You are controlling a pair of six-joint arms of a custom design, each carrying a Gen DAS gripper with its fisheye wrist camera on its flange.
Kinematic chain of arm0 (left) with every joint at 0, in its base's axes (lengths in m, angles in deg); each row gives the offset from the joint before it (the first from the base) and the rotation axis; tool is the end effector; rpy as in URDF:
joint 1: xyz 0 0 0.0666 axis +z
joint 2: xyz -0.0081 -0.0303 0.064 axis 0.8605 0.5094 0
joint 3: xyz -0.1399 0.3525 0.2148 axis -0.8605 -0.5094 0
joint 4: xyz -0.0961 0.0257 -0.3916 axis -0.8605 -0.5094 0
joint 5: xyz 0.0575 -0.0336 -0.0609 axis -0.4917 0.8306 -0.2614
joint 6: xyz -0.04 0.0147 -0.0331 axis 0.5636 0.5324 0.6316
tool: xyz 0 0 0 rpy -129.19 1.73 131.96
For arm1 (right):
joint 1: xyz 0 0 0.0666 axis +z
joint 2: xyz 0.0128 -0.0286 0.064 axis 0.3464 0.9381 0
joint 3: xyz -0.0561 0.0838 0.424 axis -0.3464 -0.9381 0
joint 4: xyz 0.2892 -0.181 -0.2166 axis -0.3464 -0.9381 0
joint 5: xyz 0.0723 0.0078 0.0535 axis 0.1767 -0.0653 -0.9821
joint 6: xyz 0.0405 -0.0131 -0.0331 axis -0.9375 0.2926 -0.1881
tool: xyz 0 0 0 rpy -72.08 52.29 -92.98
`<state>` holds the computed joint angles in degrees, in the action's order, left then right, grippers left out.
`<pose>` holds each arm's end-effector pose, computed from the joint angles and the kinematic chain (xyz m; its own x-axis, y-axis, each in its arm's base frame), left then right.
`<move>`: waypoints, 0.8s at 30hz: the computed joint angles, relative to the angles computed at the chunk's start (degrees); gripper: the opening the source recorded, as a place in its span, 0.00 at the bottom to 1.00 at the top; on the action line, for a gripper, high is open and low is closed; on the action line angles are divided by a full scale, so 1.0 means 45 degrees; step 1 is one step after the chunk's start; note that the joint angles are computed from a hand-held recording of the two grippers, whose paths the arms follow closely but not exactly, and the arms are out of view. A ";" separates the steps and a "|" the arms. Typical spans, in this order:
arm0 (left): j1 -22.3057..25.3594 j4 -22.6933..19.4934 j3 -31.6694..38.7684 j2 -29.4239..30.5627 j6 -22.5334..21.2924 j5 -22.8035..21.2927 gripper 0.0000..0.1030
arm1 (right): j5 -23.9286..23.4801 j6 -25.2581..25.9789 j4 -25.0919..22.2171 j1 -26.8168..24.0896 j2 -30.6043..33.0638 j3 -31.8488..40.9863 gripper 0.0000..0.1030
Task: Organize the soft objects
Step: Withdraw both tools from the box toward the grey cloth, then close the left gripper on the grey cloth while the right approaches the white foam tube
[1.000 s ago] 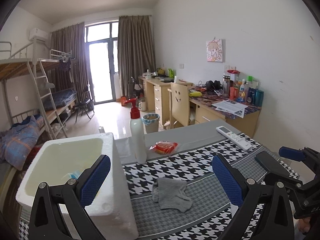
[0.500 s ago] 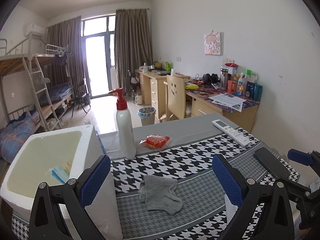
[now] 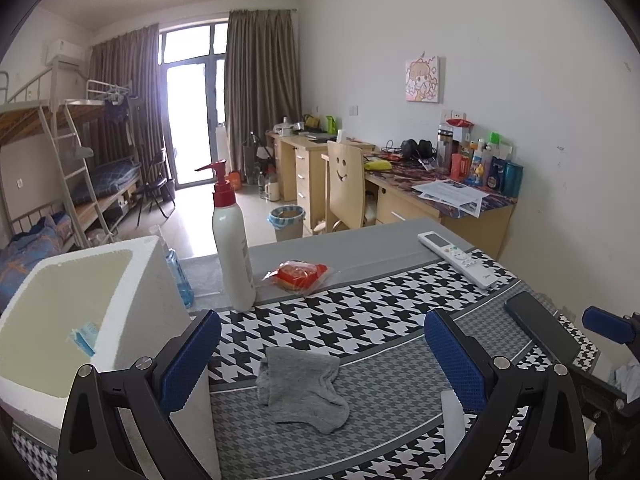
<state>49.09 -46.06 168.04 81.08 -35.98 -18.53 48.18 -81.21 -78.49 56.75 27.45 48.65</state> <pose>0.6363 -0.1344 0.3836 -0.3404 0.3395 -0.8769 0.7141 0.7000 -0.0062 0.4999 0.3376 0.3914 -0.4261 0.3079 -0.8506 0.3979 0.9083 0.1295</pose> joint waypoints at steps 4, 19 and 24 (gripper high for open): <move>-0.0137 0.0360 -0.0279 -0.0096 -0.0146 -0.0548 0.99 | -0.0251 -0.0069 -0.0002 -0.0024 -0.0001 -0.0088 0.94; -0.0663 -0.0638 -0.0293 0.0060 -0.0762 -0.0646 0.99 | -0.0556 -0.0566 0.0034 0.0001 -0.0224 -0.0710 0.94; -0.0795 -0.0761 -0.0189 0.0374 -0.0604 -0.1145 0.99 | -0.0842 -0.0657 -0.0078 -0.0041 -0.0195 -0.0773 0.94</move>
